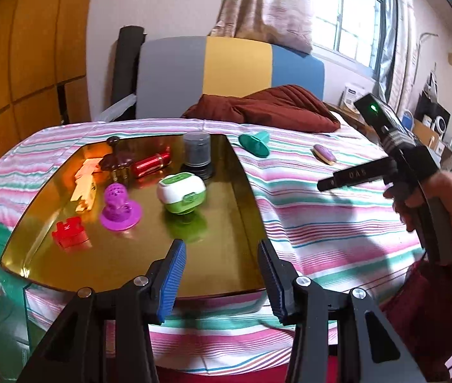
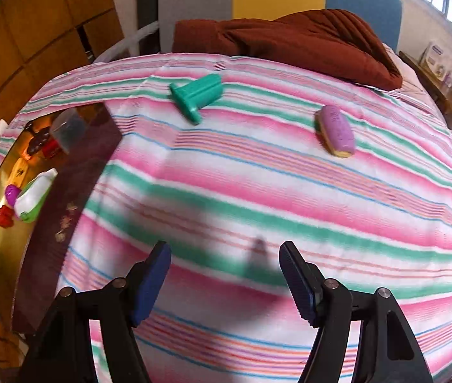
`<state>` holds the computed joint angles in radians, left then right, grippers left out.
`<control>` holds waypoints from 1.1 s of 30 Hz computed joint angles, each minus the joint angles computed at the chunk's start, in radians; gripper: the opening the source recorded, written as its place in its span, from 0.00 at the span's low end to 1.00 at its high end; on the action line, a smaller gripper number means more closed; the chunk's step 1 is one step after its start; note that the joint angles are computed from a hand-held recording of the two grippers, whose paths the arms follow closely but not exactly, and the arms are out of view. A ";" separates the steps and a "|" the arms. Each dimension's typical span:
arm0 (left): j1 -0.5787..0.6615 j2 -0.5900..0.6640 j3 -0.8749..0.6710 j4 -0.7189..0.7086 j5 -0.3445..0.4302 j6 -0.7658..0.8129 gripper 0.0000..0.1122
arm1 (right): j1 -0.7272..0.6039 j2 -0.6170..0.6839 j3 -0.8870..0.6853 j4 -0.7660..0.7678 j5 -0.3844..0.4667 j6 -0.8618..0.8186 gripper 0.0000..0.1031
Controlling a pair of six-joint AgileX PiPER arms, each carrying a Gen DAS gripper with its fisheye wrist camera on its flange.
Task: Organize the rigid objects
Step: 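Move the left tool to the teal suction-cup toy and grasp it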
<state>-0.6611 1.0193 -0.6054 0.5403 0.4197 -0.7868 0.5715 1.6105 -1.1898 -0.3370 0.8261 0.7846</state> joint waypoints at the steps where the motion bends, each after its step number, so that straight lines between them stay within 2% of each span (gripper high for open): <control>1: -0.017 0.006 -0.005 0.023 0.008 -0.023 0.42 | -0.017 0.002 -0.005 -0.003 0.004 -0.012 0.70; 9: -0.104 0.061 -0.068 0.042 0.061 -0.026 0.42 | -0.163 0.059 -0.045 0.001 -0.014 -0.106 0.72; 12: -0.100 0.107 -0.132 -0.078 0.067 0.110 0.42 | -0.210 0.048 0.000 -0.008 -0.083 -0.087 0.72; 14: -0.103 0.146 -0.186 -0.133 0.075 0.172 0.42 | -0.249 0.028 0.048 0.036 -0.138 -0.089 0.72; 18: -0.130 0.289 -0.370 -0.153 0.114 0.225 0.45 | -0.339 0.011 0.066 0.189 -0.158 -0.152 0.72; 20: -0.147 0.389 -0.498 -0.126 0.156 0.223 0.48 | -0.375 -0.016 0.083 0.236 -0.179 -0.174 0.72; 23: -0.130 0.564 -0.733 -0.209 0.238 0.314 0.48 | -0.409 -0.043 0.093 0.249 -0.181 -0.161 0.75; 27: -0.098 0.812 -1.095 -0.317 0.427 0.394 0.48 | -0.466 -0.056 0.098 0.311 -0.173 -0.190 0.76; 30: -0.091 0.965 -1.319 -0.295 0.513 0.405 0.48 | -0.496 -0.059 0.096 0.306 -0.160 -0.172 0.76; 33: -0.090 1.161 -1.617 -0.259 0.653 0.472 0.48 | -0.528 -0.054 0.098 0.332 -0.159 -0.172 0.77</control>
